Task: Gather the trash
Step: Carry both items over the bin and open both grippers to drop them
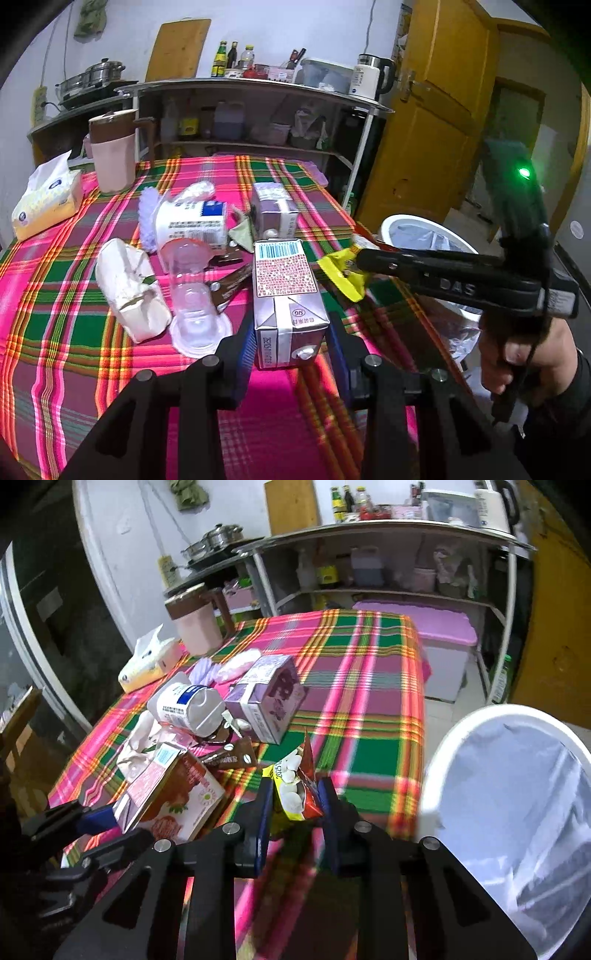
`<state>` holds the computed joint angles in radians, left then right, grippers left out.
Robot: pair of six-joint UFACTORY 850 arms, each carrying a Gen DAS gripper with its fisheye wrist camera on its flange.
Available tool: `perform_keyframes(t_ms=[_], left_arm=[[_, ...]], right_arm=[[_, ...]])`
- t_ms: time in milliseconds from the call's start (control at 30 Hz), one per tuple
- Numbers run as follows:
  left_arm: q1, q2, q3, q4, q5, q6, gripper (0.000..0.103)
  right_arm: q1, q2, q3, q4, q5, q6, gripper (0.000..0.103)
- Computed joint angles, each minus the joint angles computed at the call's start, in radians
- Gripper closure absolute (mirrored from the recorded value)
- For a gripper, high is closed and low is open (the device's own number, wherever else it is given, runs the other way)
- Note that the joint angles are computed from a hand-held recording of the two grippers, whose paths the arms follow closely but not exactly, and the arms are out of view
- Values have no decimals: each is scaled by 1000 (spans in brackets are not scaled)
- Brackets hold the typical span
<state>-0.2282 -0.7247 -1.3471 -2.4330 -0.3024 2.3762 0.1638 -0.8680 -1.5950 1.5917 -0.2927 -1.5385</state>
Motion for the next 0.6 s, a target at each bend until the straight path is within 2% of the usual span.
perform_keyframes(t_ms=[167,300,600], left_arm=[[-24,-6,-30,79,3,-54,66],[-45,-29,-82,217,-2,-164,66],[-108,-114,-243,541,-28,-429,66]], right_arm=[[-31,83,127,265,11,-219,77],[-62,140,214,478,30,-393,77],[-127,186,290,770,90,-618,77]])
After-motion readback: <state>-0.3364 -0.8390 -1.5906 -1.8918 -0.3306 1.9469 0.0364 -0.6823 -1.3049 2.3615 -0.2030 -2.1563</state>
